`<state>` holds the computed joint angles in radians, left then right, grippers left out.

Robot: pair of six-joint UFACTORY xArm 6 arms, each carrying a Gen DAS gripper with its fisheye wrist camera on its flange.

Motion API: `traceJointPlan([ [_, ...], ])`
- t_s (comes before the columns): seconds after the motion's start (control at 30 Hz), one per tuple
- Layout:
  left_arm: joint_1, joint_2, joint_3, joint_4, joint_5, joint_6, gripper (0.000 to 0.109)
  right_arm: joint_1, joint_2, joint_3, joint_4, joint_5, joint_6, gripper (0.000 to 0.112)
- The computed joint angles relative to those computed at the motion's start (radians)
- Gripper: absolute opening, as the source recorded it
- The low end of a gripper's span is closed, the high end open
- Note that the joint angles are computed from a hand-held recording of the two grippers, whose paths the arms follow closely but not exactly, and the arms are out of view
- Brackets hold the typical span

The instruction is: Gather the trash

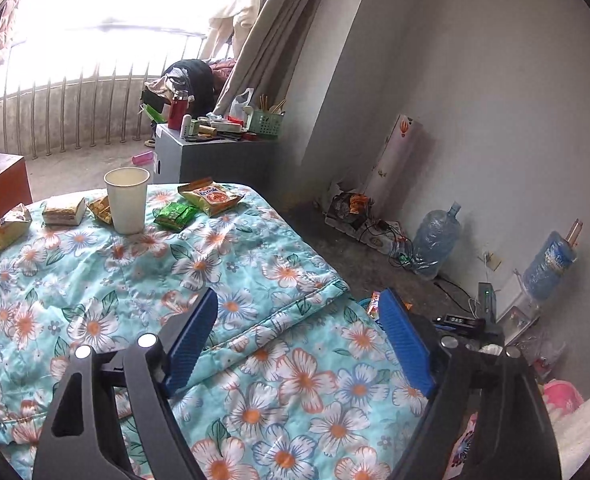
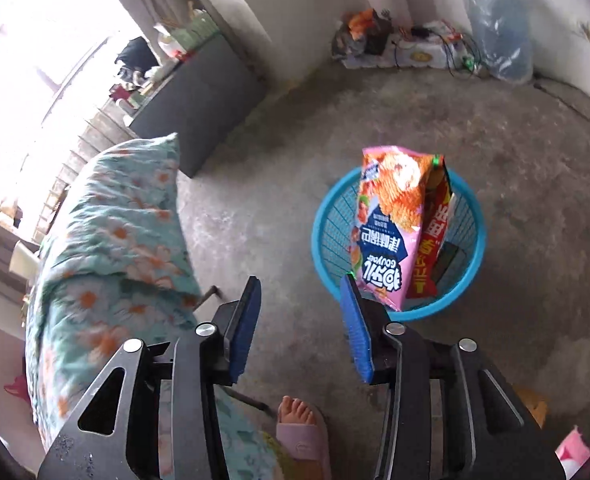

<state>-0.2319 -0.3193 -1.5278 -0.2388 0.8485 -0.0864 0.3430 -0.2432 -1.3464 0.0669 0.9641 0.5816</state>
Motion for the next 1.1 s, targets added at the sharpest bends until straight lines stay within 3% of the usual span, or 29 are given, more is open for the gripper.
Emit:
traceJointPlan([
  [0.07,-0.008,-0.029,0.023,0.01,-0.018,-0.016,0.083,0.076,-0.031,-0.07,-0.107,0.031,0.036,0.053],
  [0.13,-0.018,-0.057,0.041,0.026,-0.034,-0.065,0.089,0.149,-0.02,-0.166,-0.216,0.069,0.073,0.07],
  [0.23,-0.041,-0.1,0.07,0.115,-0.06,-0.17,0.096,0.28,-0.014,-0.272,-0.378,0.093,0.141,0.085],
  [0.33,-0.056,-0.15,0.1,0.198,-0.062,-0.273,0.097,0.407,-0.009,-0.328,-0.551,0.097,0.213,0.095],
  [0.43,-0.063,-0.194,0.116,0.274,-0.022,-0.359,0.097,0.515,0.031,-0.4,-0.68,0.142,0.265,0.095],
  [0.6,-0.074,-0.256,0.152,0.367,0.052,-0.457,0.097,0.633,0.143,-0.555,-0.745,0.273,0.235,0.095],
  [0.73,-0.104,-0.296,0.177,0.503,0.116,-0.57,0.097,0.705,0.205,-0.619,-0.796,0.319,0.232,0.095],
  [1.0,-0.138,-0.345,0.19,0.619,0.269,-0.711,0.097,0.745,0.399,-0.882,-0.676,0.405,0.172,0.095],
  [1.1,-0.161,-0.366,0.197,0.668,0.314,-0.745,0.097,0.772,0.499,-1.037,-0.691,0.473,0.158,0.095],
])
